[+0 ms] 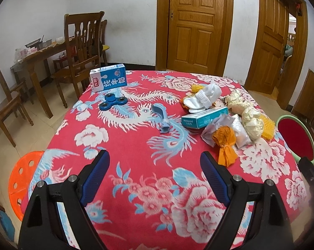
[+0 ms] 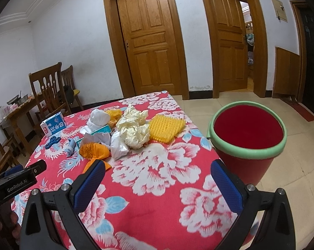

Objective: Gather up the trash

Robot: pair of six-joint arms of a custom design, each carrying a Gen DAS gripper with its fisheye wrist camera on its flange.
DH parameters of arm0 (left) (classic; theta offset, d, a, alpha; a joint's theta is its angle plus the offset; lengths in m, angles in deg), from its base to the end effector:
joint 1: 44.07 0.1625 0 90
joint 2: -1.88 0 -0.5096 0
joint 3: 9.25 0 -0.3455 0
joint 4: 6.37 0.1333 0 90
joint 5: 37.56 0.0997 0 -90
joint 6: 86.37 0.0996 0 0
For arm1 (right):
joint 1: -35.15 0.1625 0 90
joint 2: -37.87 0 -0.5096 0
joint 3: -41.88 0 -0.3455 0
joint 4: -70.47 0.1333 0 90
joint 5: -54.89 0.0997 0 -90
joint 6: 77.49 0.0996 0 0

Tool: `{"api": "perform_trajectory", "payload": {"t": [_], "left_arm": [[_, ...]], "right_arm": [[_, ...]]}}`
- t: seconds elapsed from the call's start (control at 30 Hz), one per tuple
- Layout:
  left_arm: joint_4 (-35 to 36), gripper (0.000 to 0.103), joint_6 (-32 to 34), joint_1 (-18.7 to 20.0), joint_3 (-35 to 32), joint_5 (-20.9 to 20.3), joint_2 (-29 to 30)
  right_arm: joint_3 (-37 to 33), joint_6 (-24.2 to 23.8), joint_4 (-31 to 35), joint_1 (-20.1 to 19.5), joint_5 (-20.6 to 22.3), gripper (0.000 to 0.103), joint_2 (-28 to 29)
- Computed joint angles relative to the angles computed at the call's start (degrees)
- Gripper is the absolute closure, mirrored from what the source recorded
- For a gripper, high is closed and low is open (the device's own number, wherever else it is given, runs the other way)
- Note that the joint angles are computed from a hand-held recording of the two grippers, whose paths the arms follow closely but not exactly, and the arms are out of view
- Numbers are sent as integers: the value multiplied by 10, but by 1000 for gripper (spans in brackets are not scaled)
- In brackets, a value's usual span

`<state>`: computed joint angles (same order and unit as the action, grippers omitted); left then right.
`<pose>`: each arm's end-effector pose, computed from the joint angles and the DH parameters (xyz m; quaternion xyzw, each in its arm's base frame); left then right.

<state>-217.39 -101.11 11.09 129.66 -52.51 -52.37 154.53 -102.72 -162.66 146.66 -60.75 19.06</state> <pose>-0.0546 -0.4803 0.2705 -0.0556 0.7751 -0.4673 0.4216 0.3011 -0.5180 -0.0009 0.2666 -0.8502 0.3998 0.2148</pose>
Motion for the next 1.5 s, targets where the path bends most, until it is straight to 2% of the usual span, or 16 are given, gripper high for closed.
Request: {"api": "perform_trajectory", "payload": {"t": [0.3, 0.43, 0.5, 0.6, 0.77, 0.87, 1.0, 1.1, 1.17, 1.23, 1.4, 1.43, 1.5], "left_arm": [[85, 14, 63, 46, -80, -50, -32], [116, 15, 92, 71, -120, -70, -33], [132, 19, 97, 86, -139, -89, -32], [160, 20, 100, 108, -164, -118, -30], [205, 25, 101, 141, -202, -157, -22], [235, 26, 99, 159, -221, -177, -21], [254, 37, 97, 172, -231, -192, -19], [234, 41, 114, 171, -228, -185, -13], [232, 41, 119, 171, -227, -188, -13], [226, 43, 123, 170, -226, -187, -12], [211, 65, 133, 171, -224, -198, -12], [214, 69, 131, 172, -225, -203, -14], [223, 83, 119, 177, -226, -229, -23]], "right_arm": [[-55, 18, 112, 3, -16, 0, -16], [-93, 32, 183, 0, -20, 0, -17], [-113, 35, 216, 0, -19, 0, -15], [-146, 39, 258, 2, -32, 0, -5], [-199, 75, 335, 2, -48, 0, 10], [-230, 86, 364, 3, -61, 7, 24], [-253, 103, 396, 2, -58, 22, 35], [-258, 113, 408, 0, -43, 34, 38], [-259, 117, 414, 0, -36, 38, 39], [-263, 114, 427, -1, -31, 49, 40], [-264, 111, 429, -5, -17, 51, 41], [-263, 109, 428, -6, -13, 54, 41], [-260, 106, 423, -8, -5, 61, 39]]}}
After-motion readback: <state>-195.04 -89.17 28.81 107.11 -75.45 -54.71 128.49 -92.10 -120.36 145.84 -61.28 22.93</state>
